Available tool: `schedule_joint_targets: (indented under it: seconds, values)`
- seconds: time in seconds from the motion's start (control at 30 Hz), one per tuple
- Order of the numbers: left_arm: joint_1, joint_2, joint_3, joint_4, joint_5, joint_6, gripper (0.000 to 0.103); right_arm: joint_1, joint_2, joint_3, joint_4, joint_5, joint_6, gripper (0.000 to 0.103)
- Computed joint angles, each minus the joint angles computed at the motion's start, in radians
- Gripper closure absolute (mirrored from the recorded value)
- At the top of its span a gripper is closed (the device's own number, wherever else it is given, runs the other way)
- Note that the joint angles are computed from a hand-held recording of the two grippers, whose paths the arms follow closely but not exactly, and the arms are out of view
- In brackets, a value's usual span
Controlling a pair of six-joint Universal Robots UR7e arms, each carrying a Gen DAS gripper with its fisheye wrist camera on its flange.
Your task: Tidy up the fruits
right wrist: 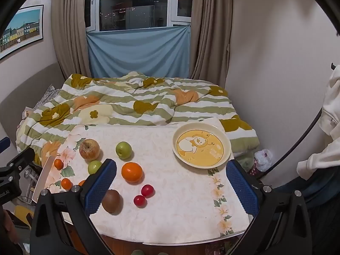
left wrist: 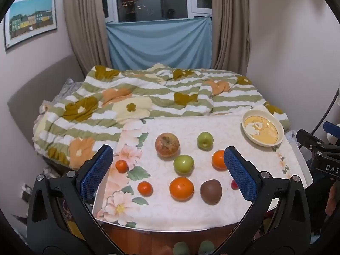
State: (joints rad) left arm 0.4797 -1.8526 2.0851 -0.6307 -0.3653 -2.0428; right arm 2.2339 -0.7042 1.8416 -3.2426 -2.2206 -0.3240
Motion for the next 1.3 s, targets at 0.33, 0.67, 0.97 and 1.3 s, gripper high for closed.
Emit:
schedule_joint_targets:
  seconds: [0.33, 0.67, 0.97, 1.3]
  values:
    - [-0.008, -0.019, 0.014, -0.019, 0.011, -0.003, 0.000, -0.001, -0.001, 0.003, -0.011, 0.005, -0.003, 0.000]
    - [-0.013, -0.017, 0.010, 0.007, 0.006, -0.024, 0.000, -0.001, -0.003, 0.004, -0.012, 0.011, -0.002, 0.000]
    - [-0.021, -0.018, -0.004, 0.039, -0.001, -0.038, 0.000, -0.002, -0.003, 0.002, -0.008, 0.013, -0.001, 0.000]
    - [-0.020, -0.008, -0.015, 0.048, 0.000, -0.046, 0.000, -0.003, -0.005, 0.003, -0.008, 0.016, -0.001, 0.000]
